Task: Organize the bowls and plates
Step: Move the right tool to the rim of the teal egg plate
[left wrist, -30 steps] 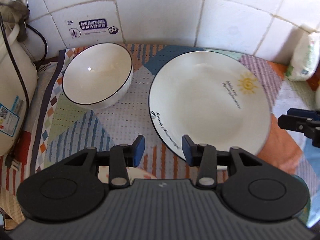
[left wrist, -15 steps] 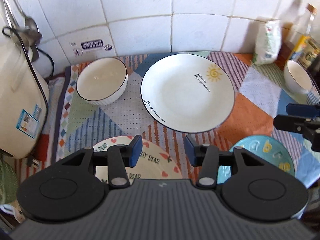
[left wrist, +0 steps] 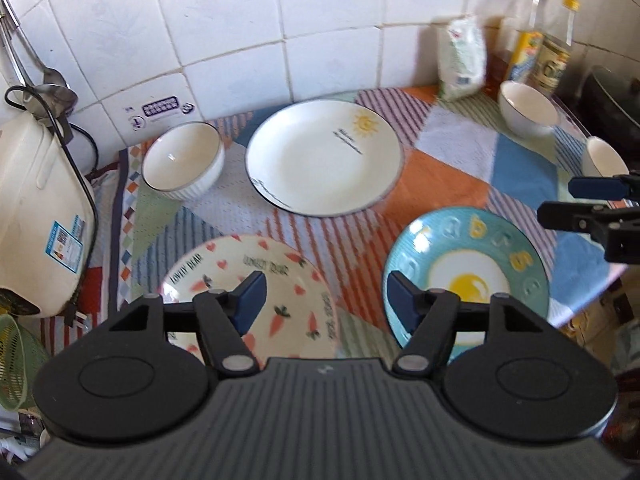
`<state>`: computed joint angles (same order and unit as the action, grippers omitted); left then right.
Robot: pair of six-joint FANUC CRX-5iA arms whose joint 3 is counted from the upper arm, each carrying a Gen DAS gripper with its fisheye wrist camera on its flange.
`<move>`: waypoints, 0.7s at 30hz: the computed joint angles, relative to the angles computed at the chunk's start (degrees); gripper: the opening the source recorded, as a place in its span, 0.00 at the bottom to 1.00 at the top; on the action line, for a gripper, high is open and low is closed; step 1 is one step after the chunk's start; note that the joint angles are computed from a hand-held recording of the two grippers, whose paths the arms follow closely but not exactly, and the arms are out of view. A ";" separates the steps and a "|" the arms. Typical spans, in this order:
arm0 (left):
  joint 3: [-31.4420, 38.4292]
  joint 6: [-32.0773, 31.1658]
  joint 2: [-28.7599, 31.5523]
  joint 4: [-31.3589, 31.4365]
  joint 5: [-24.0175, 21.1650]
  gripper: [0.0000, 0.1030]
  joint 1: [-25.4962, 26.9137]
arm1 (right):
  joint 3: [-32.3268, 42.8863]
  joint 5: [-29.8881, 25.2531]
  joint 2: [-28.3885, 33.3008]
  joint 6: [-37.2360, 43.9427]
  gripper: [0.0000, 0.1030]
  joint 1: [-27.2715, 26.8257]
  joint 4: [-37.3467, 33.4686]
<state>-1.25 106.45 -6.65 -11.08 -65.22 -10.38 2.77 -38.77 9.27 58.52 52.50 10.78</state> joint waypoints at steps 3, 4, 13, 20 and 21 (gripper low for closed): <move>-1.26 -0.03 -0.64 0.12 -0.16 0.68 -1.63 | -4.32 0.43 -2.72 -4.73 0.71 0.78 3.55; -1.74 0.09 -0.83 0.15 -0.03 0.69 -2.10 | -5.70 0.43 -3.59 -6.20 0.71 1.07 4.75; -4.85 1.32 -0.49 0.93 0.51 0.72 -5.43 | -25.86 11.18 -12.67 -29.78 0.71 2.58 27.55; -5.82 4.40 1.13 -1.47 -0.14 0.74 -7.52 | -35.31 18.04 -13.45 -47.17 0.71 0.38 45.27; -6.12 4.54 1.23 -1.44 -0.05 0.74 -7.52 | -35.39 16.88 -12.80 -48.18 0.71 0.62 46.59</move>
<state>-7.36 110.99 -5.42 -12.52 -65.27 -17.90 -32.62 -21.89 -3.53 10.35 53.13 57.37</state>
